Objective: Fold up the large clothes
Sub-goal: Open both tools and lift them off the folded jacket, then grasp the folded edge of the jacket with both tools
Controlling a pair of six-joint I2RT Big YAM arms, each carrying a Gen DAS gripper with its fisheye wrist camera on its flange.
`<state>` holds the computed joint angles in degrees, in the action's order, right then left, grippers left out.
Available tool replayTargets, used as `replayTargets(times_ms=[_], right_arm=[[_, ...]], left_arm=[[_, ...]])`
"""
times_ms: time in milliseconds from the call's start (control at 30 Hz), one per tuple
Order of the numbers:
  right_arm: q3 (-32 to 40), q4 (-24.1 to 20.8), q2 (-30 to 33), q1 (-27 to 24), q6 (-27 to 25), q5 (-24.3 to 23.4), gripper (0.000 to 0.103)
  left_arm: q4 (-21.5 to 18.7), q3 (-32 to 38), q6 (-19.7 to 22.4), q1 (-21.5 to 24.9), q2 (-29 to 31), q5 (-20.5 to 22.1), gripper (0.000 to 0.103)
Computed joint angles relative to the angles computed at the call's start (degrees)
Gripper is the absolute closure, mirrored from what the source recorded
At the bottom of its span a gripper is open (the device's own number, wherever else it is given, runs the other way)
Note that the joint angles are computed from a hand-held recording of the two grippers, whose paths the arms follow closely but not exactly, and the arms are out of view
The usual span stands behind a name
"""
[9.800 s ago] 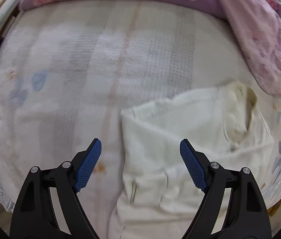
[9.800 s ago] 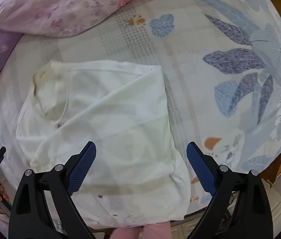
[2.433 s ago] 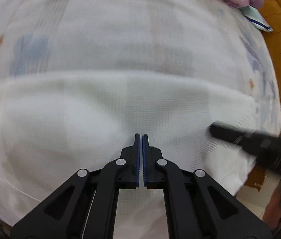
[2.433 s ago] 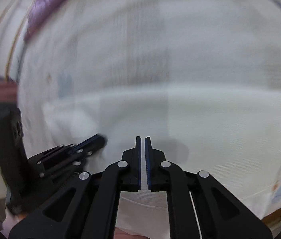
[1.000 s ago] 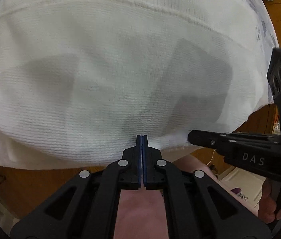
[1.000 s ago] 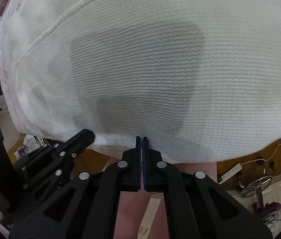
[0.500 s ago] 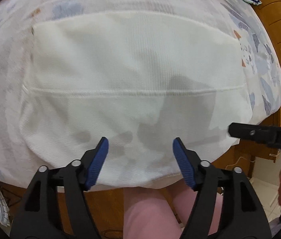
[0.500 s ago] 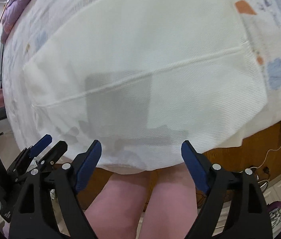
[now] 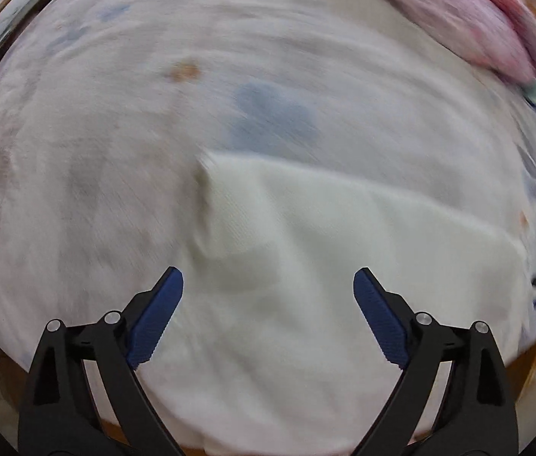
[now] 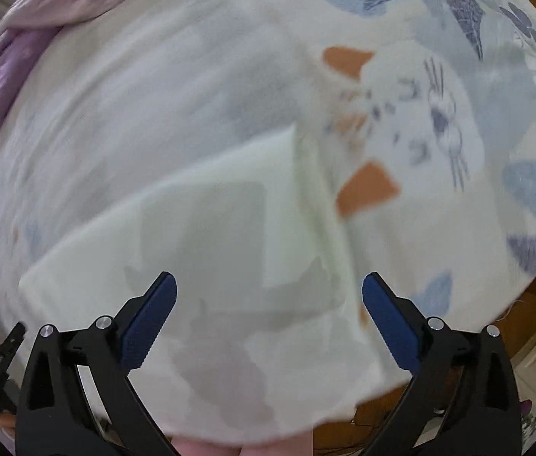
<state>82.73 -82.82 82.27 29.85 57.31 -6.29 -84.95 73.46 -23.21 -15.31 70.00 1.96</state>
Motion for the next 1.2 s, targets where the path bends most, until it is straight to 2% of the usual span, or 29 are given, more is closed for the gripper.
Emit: replayTargets(times_ms=[100, 167, 200, 267, 300, 333, 400, 433, 467, 500, 533, 567, 633, 733, 900, 1000, 1067, 1200], right_arm=[[-1.31, 4.70, 2.31, -3.83, -0.35, -1.37, 0.008], [-2.53, 8.72, 3.42, -5.34, -0.37, -0.64, 0.008], [-2.78, 9.39, 4.15, -5.46, -0.45, -0.72, 0.008], [-3.39, 10.21, 6.03, -6.30, -1.06, -4.52, 0.008], [-4.71, 11.94, 6.19, -6.58, 0.69, -7.60, 0.008], [-5.59, 13.30, 5.84, -6.51, 2.45, -8.15, 0.008], [-7.06, 15.17, 4.54, -6.44, 4.07, -7.79, 0.010], [-7.44, 15.42, 3.94, -6.17, 4.63, -6.80, 0.024], [-7.94, 15.62, 3.11, -5.85, 5.69, -5.63, 0.034], [-8.72, 16.75, 2.10, -5.21, 7.90, -5.16, 0.049], [-9.47, 16.88, 0.83, -4.98, 8.66, -5.19, 0.063], [-9.75, 16.45, -0.19, -4.87, 8.97, -4.83, 0.068], [-8.68, 14.33, -0.89, -3.67, 10.13, -2.91, 0.078], [-4.92, 11.79, 0.15, -1.23, 11.42, 1.10, 0.081], [-0.13, 11.22, 1.78, -0.45, 10.22, 3.54, 0.083], [7.18, 9.82, 7.35, -0.83, 5.33, 4.63, 0.084], [10.51, 9.90, 9.16, -1.63, 3.69, 5.34, 0.084], [19.47, 8.83, 14.49, -4.02, 0.09, 6.90, 0.084]], left_arm=[[0.42, 2.21, -0.87, 4.78, 5.43, 1.01, 0.012], [2.74, 2.56, -2.17, 6.49, 7.30, 1.64, 0.012], [3.96, 2.44, -3.09, 7.58, 8.66, 3.39, 0.012], [3.03, 2.47, -4.45, 8.39, 11.59, 6.02, 0.012], [2.95, 2.16, -4.75, 8.37, 12.30, 6.99, 0.014], [4.14, 1.20, -4.62, 8.01, 12.27, 7.67, 0.023], [6.04, -0.15, -4.48, 6.49, 11.25, 5.25, 0.028], [6.75, -0.81, -4.72, 5.74, 10.59, 4.15, 0.034], [6.82, -1.05, -5.22, 5.10, 10.23, 3.04, 0.041], [6.24, -0.84, -6.19, 3.93, 9.98, 1.51, 0.046], [4.91, 0.04, -7.49, 2.88, 10.06, 0.26, 0.060], [3.47, 1.04, -8.95, 2.16, 10.17, -0.40, 0.071], [1.77, 2.54, -10.64, 1.54, 9.08, 0.59, 0.075], [2.71, 3.09, -8.76, 2.14, 5.76, 2.78, 0.076], [2.85, 4.90, -6.29, 2.74, 3.17, 4.22, 0.077], [2.94, 8.05, -6.35, 3.12, 4.37, 5.24, 0.077], [3.07, 11.39, -5.13, 2.77, 6.14, 4.43, 0.077], [5.73, 17.43, -4.48, 3.15, 11.09, 5.35, 0.077]])
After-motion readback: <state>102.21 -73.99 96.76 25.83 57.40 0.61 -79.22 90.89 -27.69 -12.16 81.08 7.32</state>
